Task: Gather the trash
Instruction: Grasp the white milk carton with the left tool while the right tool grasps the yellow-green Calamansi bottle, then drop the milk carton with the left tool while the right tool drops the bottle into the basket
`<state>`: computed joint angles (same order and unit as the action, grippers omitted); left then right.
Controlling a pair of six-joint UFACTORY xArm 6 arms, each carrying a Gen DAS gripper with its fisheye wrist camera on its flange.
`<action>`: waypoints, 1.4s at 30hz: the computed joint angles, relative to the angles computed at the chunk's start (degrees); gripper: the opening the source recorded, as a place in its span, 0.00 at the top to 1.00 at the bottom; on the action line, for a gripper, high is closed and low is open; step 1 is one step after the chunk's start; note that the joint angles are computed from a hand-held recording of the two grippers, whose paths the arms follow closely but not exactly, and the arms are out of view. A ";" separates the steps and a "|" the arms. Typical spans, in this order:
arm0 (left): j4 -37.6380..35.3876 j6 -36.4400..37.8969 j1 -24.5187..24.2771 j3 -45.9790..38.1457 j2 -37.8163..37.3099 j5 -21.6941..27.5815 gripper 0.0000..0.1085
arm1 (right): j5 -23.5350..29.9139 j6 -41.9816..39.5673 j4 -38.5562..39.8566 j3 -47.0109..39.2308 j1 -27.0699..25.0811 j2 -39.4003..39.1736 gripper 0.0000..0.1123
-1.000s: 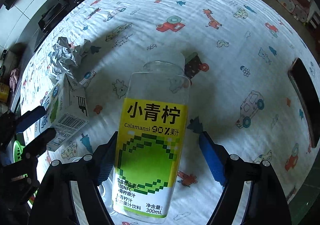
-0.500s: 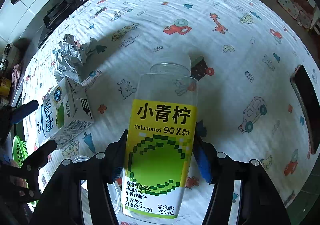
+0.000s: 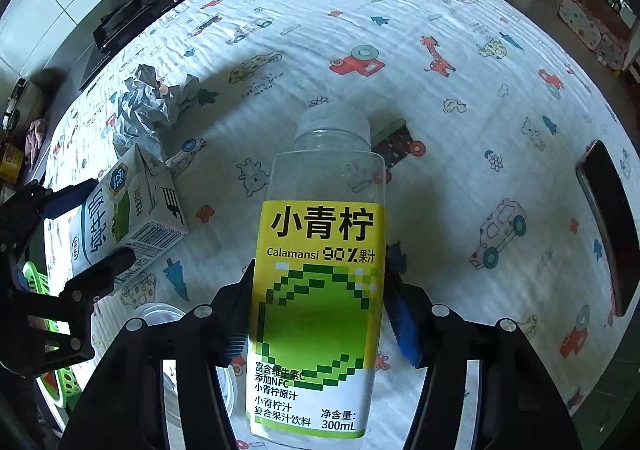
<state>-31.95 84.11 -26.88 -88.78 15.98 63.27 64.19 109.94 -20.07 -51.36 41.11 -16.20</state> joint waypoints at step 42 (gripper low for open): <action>2.79 -23.49 33.53 -8.66 5.56 -9.21 0.34 | -3.49 -47.57 -3.36 -72.45 3.13 49.27 0.51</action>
